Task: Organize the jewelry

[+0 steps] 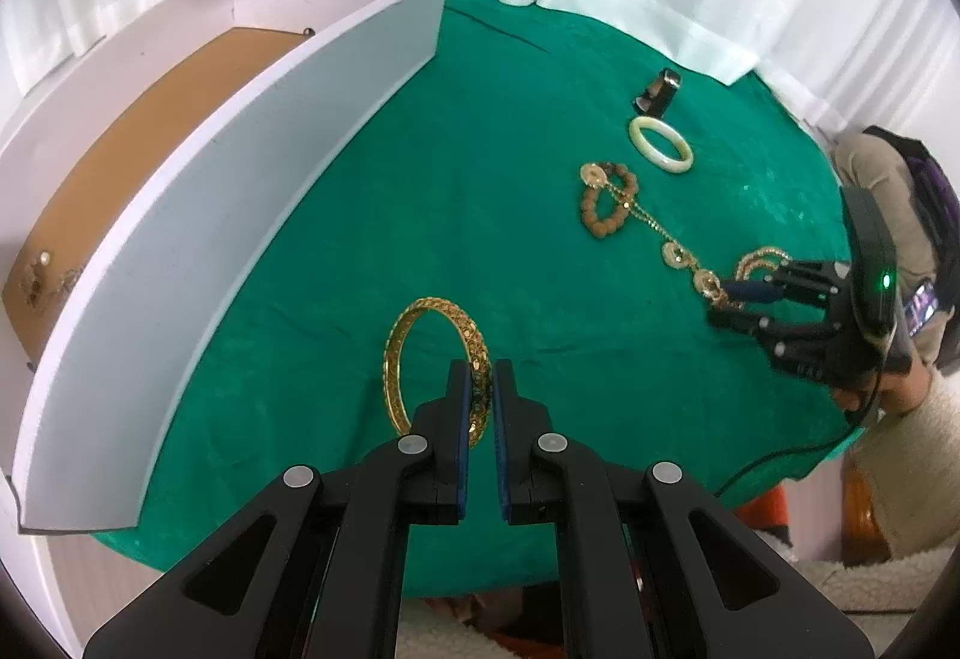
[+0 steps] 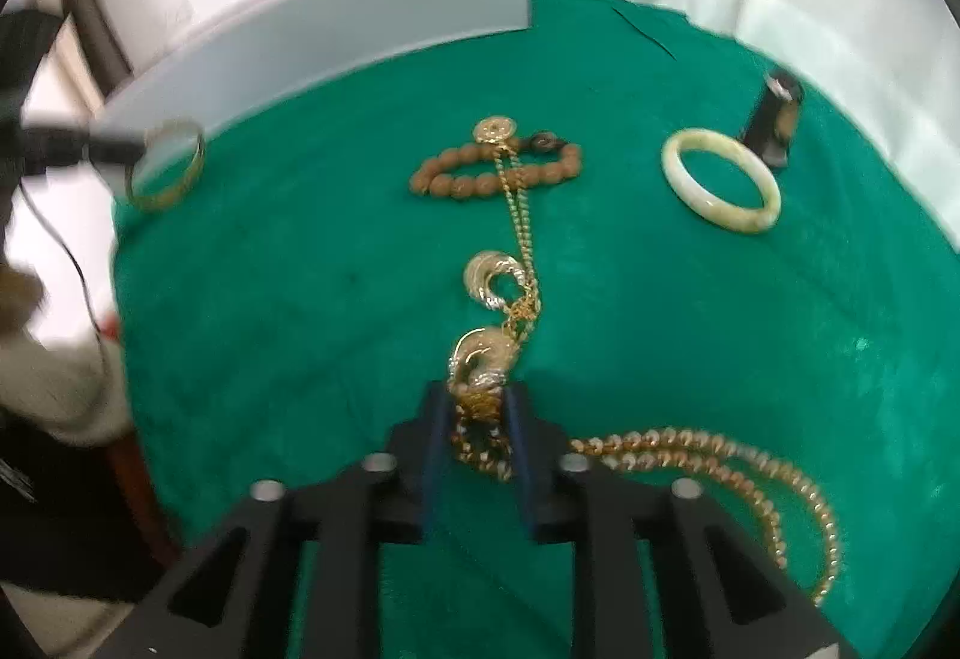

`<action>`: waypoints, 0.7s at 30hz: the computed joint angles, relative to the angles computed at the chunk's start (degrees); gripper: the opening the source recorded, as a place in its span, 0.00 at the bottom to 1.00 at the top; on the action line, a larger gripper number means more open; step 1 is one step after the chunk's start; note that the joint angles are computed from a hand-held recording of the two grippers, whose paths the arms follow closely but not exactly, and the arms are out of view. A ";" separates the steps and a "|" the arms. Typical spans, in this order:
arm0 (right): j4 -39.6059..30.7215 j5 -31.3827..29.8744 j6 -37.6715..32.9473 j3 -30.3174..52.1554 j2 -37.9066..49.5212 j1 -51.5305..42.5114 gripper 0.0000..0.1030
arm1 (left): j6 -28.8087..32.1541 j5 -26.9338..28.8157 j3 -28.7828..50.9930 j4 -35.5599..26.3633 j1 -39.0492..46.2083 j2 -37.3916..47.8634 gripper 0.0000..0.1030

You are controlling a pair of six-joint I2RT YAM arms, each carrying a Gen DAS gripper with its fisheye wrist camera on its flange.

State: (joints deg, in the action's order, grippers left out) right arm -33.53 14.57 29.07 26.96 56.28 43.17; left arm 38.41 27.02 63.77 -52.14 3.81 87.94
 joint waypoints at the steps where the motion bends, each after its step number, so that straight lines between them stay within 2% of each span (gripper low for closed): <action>1: 0.52 0.63 -0.29 0.29 0.91 0.47 0.38 | -0.05 0.06 -0.08 0.01 0.00 -0.15 0.05; 6: -0.42 1.42 -1.25 2.63 2.20 -0.58 0.40 | -0.07 0.49 0.17 -0.09 0.37 -0.24 0.05; 10: 4.25 -1.77 -1.36 2.38 5.18 -2.99 0.40 | -0.55 0.41 -0.11 0.38 0.35 -0.03 0.05; 12: 5.76 0.20 -1.33 3.06 9.40 -1.67 0.40 | -0.64 0.23 -0.19 0.43 0.31 0.14 0.05; 14: 6.10 2.50 -0.06 3.40 10.46 0.03 0.23 | -0.65 0.10 -0.07 0.32 0.38 0.30 0.05; 16: 4.46 5.49 2.00 4.14 9.71 1.96 0.23 | -0.81 -0.03 0.10 0.42 0.37 0.45 0.05; 21: -0.73 11.98 8.14 5.47 -0.42 6.08 0.23 | -1.39 0.21 0.48 0.65 0.17 0.83 0.05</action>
State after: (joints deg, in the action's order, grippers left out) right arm -34.26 26.55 37.21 32.43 55.86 49.25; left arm 37.02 27.23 64.25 -51.49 3.98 88.77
